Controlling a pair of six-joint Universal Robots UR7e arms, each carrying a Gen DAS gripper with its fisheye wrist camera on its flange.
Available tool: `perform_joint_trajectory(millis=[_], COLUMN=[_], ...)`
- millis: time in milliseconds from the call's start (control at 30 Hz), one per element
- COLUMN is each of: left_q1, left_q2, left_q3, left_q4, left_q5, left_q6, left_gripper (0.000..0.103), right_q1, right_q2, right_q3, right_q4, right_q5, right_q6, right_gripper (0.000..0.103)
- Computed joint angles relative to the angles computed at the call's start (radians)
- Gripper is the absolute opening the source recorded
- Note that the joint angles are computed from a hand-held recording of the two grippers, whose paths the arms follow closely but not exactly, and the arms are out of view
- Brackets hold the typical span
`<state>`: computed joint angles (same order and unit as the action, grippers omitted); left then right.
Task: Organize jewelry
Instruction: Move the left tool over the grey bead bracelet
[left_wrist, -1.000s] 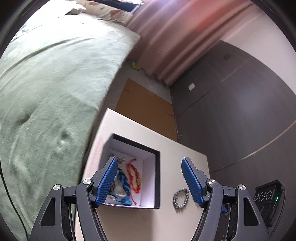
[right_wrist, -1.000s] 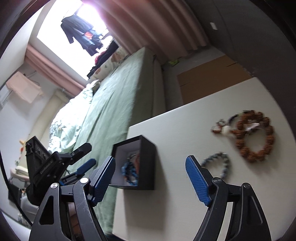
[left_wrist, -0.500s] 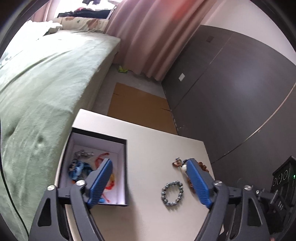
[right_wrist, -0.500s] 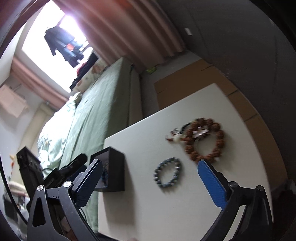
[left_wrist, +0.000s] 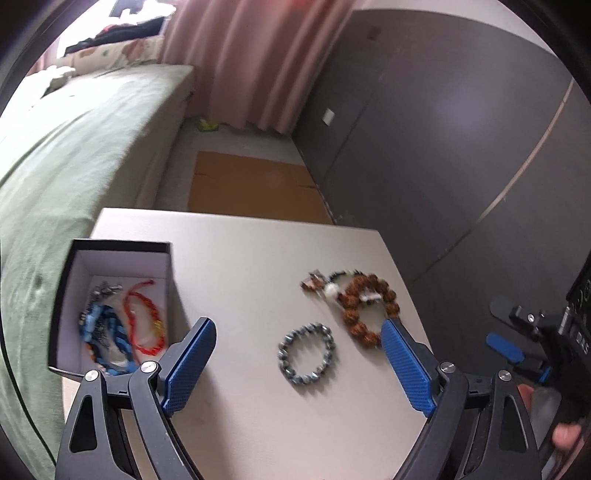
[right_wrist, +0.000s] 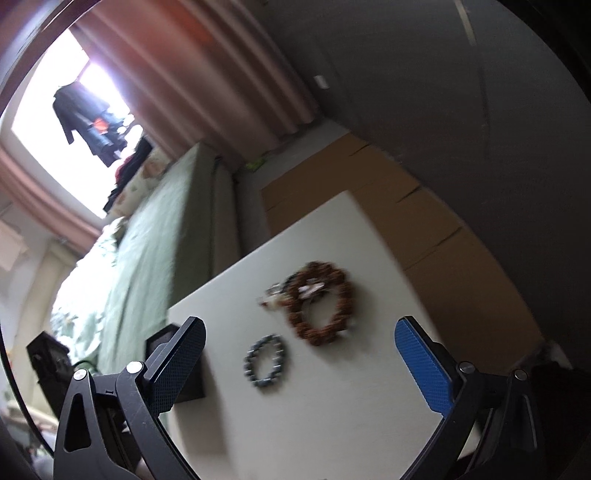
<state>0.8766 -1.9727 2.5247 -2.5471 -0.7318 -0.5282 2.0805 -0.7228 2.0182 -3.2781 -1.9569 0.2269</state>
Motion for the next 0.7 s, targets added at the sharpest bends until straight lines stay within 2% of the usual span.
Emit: perform_joint_trajectory(millis=[100, 233, 400, 633, 700], left_q1=[-0.003, 0.014, 0.043, 0.081, 0.084], left_q2=[0.021, 0.057, 0.095, 0.188, 0.218], left_q3=[0.002, -0.005, -0.023, -0.041, -0.044], left_q4=[0.011, 0.004, 0.022, 0.008, -0.004], left_q5=[0.005, -0.023, -0.051, -0.065, -0.065], left_q6=[-0.008, -0.001, -0.010, 0.010, 0.022], left_gripper=[0.091, 0.090, 0.071, 0.064, 0.056], right_q1=[-0.013, -0.026, -0.050, -0.079, -0.082], right_q2=[-0.016, -0.034, -0.056, -0.056, -0.054], right_q3=[0.008, 0.022, 0.042, 0.034, 0.029], right_q4=[0.018, 0.023, 0.031, 0.077, 0.083], right_q5=[-0.010, -0.009, 0.005, 0.008, 0.011], right_q6=[0.001, -0.012, -0.010, 0.005, 0.007], right_gripper=[0.103, 0.103, 0.103, 0.098, 0.098])
